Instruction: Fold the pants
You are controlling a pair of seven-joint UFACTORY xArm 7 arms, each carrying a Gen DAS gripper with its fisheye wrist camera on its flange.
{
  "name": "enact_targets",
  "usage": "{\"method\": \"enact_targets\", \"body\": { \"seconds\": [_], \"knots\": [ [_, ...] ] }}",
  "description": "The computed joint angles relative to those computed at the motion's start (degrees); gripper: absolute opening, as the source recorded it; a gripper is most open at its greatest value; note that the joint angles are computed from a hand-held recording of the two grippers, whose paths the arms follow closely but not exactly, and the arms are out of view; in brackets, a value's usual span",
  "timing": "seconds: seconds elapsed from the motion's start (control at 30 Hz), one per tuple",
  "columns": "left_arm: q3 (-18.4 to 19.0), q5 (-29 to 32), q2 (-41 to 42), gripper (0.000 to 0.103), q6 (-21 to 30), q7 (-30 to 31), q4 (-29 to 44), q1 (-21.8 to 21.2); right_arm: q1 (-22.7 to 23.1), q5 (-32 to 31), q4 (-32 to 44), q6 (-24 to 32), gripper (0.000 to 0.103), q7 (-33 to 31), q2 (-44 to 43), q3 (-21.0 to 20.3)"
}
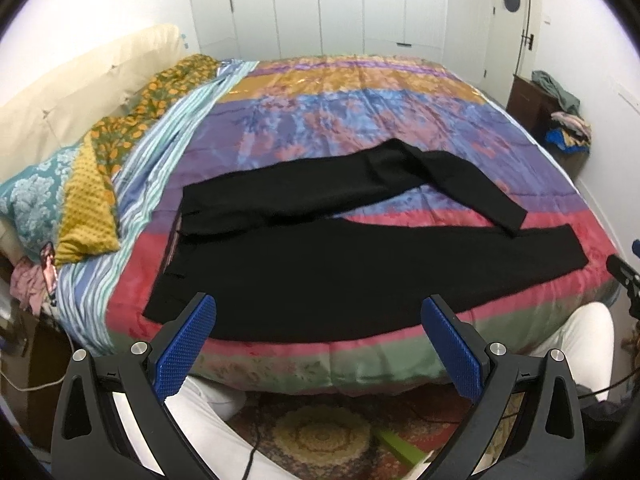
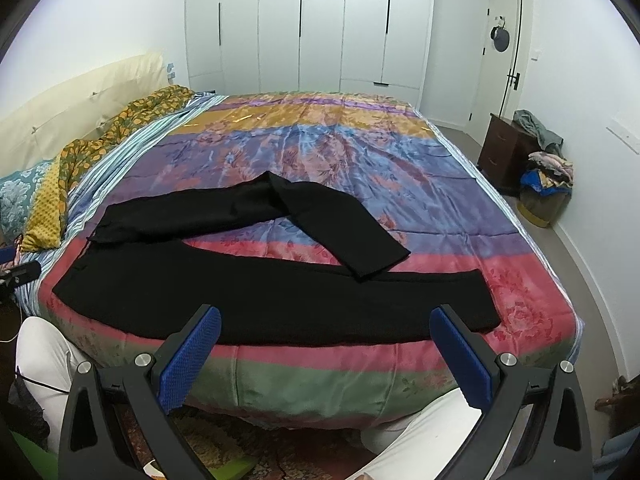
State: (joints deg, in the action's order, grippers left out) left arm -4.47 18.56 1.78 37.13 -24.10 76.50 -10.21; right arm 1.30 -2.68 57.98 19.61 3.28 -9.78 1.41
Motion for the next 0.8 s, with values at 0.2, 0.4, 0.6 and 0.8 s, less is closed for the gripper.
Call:
{"method": "enact_targets", "body": {
  "seconds": [0.2,0.4,0.6,0.8],
  "knots": [
    [0.57,-7.81,0.61,0.102,-3.51,5.26,1.12,1.33,-1.39,-3.49,0.41,-1.71,0.103,2.16,-0.1,0.55],
    [0.95,-13.07,1.71,0.102,-1.1,5.65,2.66,1.94,-1.99,-5.07,1.32,-1.36,0.103,3.58,0.41,0.61],
    [1.14,-7.57,1.2,0.102,-1.42,1.63,2.06,1.61,-1.9,-4.96,2.28,-1.4,0.103,5.08,1.18,0.26],
    [1.37,-3.93,2.97,0.102,1.36,-0.55,4.18,1.11,-1.08,-2.52,3.84,1.23,0.103,3.0,2.37,-0.34]
  ]
}}
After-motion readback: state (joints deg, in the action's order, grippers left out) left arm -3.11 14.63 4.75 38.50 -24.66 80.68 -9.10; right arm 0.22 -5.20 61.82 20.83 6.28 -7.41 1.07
